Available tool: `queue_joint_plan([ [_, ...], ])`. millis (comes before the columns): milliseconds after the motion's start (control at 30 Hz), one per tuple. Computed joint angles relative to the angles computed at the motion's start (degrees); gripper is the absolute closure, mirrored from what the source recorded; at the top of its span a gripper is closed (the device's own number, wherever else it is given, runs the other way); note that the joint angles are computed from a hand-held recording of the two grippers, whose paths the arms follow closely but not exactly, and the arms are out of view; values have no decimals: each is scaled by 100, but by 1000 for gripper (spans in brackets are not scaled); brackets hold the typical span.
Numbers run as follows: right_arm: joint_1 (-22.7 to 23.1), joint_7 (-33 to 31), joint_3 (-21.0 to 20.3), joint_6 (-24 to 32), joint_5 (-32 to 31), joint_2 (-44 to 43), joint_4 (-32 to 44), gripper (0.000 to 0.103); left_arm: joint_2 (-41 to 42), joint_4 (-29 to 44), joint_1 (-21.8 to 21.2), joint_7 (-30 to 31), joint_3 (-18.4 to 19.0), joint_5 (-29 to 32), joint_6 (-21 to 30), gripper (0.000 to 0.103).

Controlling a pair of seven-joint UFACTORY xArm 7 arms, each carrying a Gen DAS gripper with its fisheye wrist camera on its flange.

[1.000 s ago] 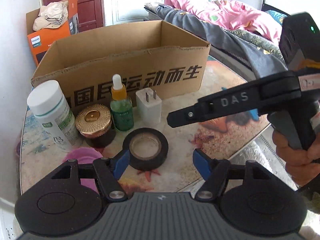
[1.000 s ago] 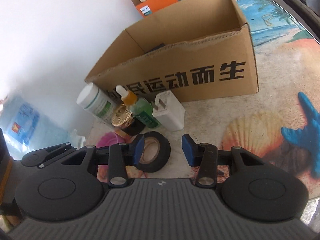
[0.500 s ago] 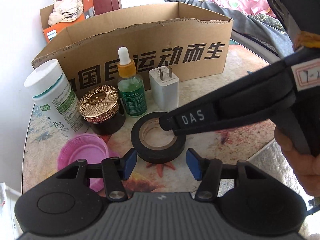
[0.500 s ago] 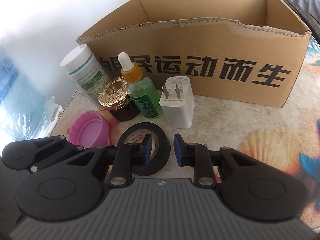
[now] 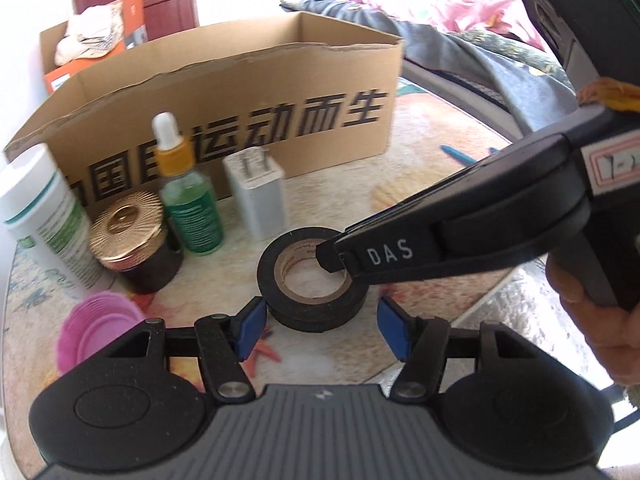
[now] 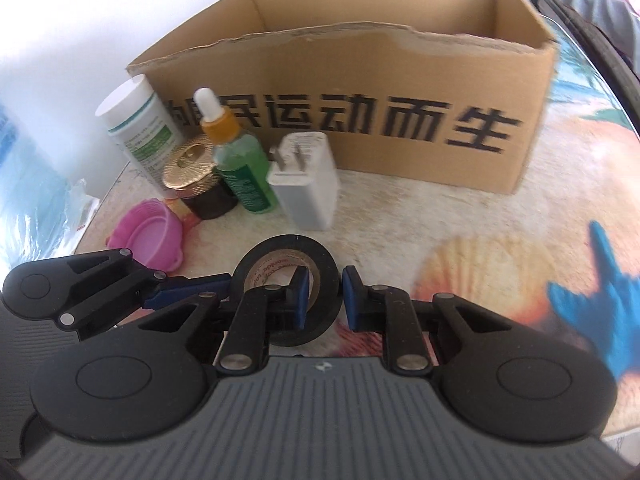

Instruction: Organize rigid objects

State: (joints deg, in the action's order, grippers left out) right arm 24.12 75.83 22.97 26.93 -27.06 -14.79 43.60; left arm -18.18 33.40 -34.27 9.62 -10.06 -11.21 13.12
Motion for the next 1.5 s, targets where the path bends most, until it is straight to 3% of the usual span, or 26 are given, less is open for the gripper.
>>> queue_joint_plan([
  [100,12,91,15,38,83,-229,-189,86,10,-28,-118,148,38,-85,-68,40],
  [200,-53,155,79,-6,58,-271,-239,86,136,0,219,-164,-293,391,-198,37],
  [433,-88,118,139,97,-127,-185,-136,86,341,111,-98,139,58,38,-290,32],
  [533,-76,53,132,118,-195,-147,-103,86,359,89,-248,359,165,-200,-389,37],
  [667,-73,80,132,113,-250,-162,-112,86,324,35,-87,243,-21,-28,-481,38],
  [900,-94,216,297,450,-438,-419,14,86,41,-30,-205,257,63,-77,-545,38],
  [967,-135,231,405,682,-604,-560,177,86,-189,-55,-128,181,8,51,-621,38],
  [1067,-266,120,536,889,-972,-707,505,86,-528,40,343,-159,-326,562,-679,38],
  [1167,-467,-196,560,901,-1404,-650,957,86,-617,338,754,-385,-483,1034,-780,38],
  [1300,-555,-1021,191,608,-1423,-177,1608,86,-183,1150,839,-274,-200,1238,-481,38],
  [1367,-482,-1656,-154,455,-994,163,1951,86,222,1706,727,3,58,1090,-156,38],
  [1500,-302,-3293,-855,527,667,1220,2989,86,1484,3444,897,490,221,677,1217,38],
])
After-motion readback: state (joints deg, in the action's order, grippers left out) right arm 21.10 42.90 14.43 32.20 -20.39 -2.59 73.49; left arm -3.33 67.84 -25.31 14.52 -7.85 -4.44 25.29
